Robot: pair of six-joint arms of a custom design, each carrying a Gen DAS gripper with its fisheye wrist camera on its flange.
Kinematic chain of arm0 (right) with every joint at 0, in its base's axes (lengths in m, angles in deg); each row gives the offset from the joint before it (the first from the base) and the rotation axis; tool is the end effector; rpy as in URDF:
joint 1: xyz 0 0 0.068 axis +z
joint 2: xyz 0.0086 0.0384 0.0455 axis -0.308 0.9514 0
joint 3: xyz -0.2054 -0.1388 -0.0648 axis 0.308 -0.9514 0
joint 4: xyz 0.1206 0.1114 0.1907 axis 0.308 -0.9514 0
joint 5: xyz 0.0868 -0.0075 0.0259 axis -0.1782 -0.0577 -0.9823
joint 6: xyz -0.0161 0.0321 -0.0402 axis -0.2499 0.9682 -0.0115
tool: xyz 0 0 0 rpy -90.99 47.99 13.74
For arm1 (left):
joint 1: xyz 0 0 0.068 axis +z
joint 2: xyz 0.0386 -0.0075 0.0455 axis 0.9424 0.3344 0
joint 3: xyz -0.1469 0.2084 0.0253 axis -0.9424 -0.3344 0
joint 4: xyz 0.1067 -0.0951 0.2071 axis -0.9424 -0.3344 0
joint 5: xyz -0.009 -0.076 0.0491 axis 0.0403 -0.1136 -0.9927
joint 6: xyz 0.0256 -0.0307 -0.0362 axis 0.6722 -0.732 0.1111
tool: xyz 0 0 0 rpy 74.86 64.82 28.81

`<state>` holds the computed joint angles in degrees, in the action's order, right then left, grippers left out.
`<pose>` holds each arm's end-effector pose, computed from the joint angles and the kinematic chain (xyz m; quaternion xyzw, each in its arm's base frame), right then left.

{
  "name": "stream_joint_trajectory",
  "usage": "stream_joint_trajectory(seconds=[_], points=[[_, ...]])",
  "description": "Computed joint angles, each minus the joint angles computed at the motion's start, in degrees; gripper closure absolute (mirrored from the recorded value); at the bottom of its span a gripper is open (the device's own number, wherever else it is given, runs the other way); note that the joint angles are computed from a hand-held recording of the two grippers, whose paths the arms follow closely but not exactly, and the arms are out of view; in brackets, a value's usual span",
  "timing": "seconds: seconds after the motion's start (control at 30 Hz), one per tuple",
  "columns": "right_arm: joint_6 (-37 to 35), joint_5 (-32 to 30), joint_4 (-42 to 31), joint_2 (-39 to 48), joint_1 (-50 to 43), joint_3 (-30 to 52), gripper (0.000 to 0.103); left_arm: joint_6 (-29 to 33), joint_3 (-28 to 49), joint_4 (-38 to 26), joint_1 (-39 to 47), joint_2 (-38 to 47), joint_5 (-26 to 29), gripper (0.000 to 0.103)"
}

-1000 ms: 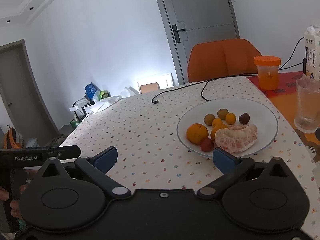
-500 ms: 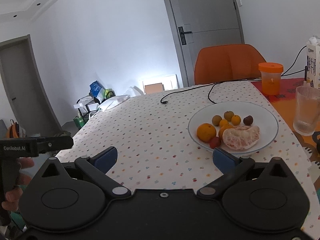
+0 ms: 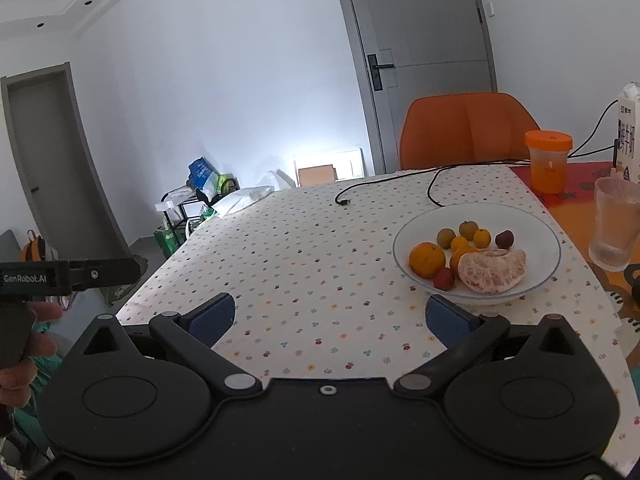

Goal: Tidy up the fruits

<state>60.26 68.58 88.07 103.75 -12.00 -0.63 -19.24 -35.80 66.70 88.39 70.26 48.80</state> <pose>0.2549 0.0376 0.1193 -0.0698 0.8437 0.1920 0.4963 0.2092 0.0512 0.1185 0.0327 0.8603 -0.0868 0.5013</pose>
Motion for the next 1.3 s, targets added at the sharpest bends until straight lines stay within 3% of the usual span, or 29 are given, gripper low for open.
stream_joint_trajectory(seconds=[0.3,1.3], points=[[-1.09,1.55,-3.81,-6.58,1.17,-2.74,0.0,2.3,-1.88,-0.23,3.76,-1.98,1.61,0.0],[-1.85,1.9,-2.96,-5.55,1.56,-3.29,0.0,3.15,-2.14,1.5,3.7,0.4,0.69,0.0]])
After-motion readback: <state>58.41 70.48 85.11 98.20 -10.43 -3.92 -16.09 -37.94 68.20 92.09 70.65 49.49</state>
